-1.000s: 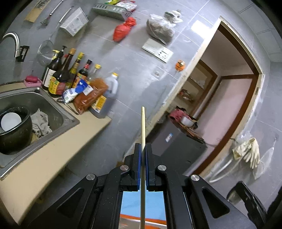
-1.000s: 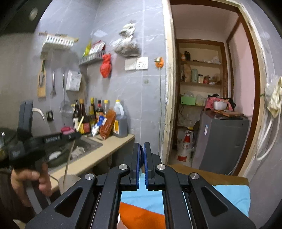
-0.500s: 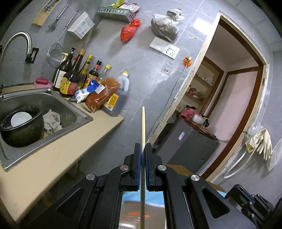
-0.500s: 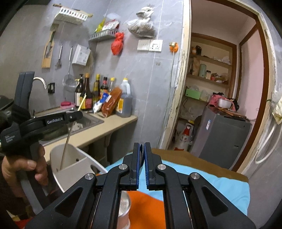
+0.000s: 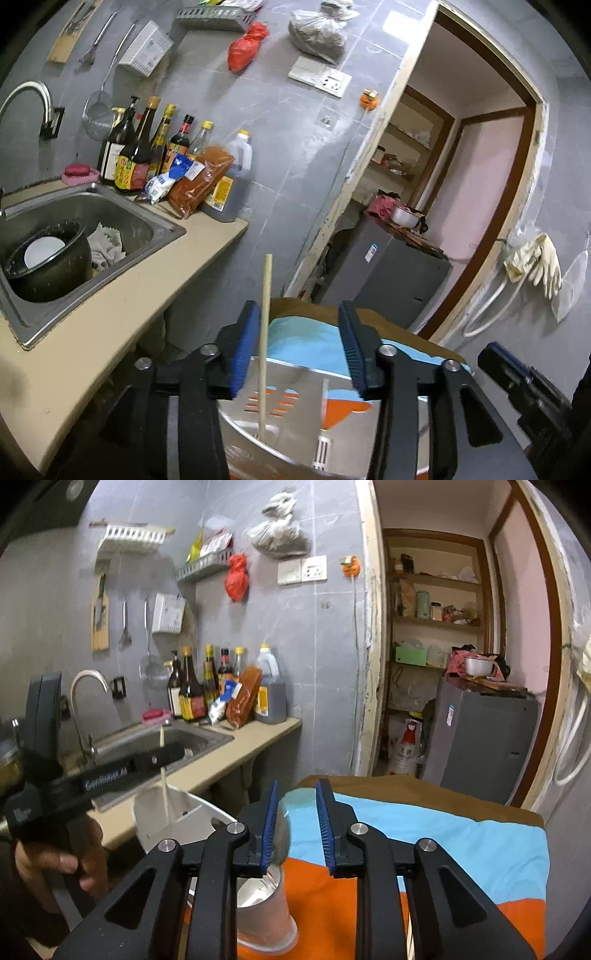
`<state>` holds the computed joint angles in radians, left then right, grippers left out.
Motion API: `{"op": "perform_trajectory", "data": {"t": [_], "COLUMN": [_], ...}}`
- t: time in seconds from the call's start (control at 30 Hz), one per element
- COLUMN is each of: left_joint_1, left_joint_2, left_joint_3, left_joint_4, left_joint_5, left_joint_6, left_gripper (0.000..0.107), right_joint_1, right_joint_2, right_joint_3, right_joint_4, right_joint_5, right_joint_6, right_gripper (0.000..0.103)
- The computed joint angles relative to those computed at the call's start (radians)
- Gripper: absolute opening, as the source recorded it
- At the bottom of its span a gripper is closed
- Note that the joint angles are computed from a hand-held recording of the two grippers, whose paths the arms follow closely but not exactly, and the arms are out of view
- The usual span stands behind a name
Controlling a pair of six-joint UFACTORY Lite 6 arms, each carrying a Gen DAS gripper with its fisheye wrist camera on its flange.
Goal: Organize utensils
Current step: 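Carry the chopstick and spoon to the white caddy and release both into it, then return both tools to the remaining utensils on the blanket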
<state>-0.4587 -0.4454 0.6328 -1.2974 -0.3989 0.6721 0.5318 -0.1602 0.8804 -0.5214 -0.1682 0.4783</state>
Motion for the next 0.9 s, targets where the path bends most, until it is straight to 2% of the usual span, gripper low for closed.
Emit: {"op": "perform_trajectory", "data": {"t": [0.1, 0.17, 0.2, 0.27, 0.3, 0.37, 0.4, 0.5, 0.6, 0.7, 0.9], "left_joint_1": [-0.096, -0.162, -0.209, -0.287, -0.321, -0.420, -0.466, -0.578, -0.659, -0.708, -0.731], "left_joint_2": [0.010, 0.024, 0.040, 0.073, 0.089, 0.149, 0.186, 0.302, 0.421, 0.540, 0.798], "left_joint_3": [0.051, 0.088, 0.115, 0.163, 0.182, 0.245, 0.280, 0.387, 0.495, 0.601, 0.826], "left_joint_4": [-0.162, -0.237, -0.269, -0.313, -0.323, -0.343, -0.351, -0.363, -0.372, -0.392, -0.472], "left_joint_5": [-0.074, -0.136, -0.180, -0.258, -0.293, -0.404, -0.456, -0.574, -0.633, -0.651, -0.597], "left_joint_6": [0.172, 0.247, 0.274, 0.310, 0.317, 0.326, 0.331, 0.349, 0.369, 0.391, 0.425], "left_gripper": [0.051, 0.060, 0.062, 0.073, 0.076, 0.087, 0.089, 0.094, 0.094, 0.094, 0.094], "right_joint_1": [-0.054, -0.095, -0.127, -0.187, -0.222, -0.305, -0.355, -0.527, -0.694, -0.863, -1.055], "right_joint_2": [-0.064, -0.104, -0.131, -0.177, -0.200, -0.240, -0.259, -0.303, -0.318, -0.276, -0.096], "right_joint_3": [-0.020, -0.033, -0.043, -0.060, -0.068, -0.084, -0.093, -0.115, -0.133, -0.123, -0.063], "right_joint_4": [-0.251, -0.374, -0.452, -0.584, -0.656, -0.781, -0.840, -0.969, -1.018, -1.052, -1.091], "right_joint_5": [-0.010, -0.020, -0.033, -0.058, -0.078, -0.130, -0.167, -0.293, -0.417, -0.530, -0.661], "right_joint_6": [0.278, 0.414, 0.499, 0.634, 0.703, 0.817, 0.869, 0.958, 0.960, 0.932, 0.832], "right_gripper": [0.031, 0.047, 0.052, 0.067, 0.071, 0.084, 0.086, 0.103, 0.103, 0.103, 0.103]}}
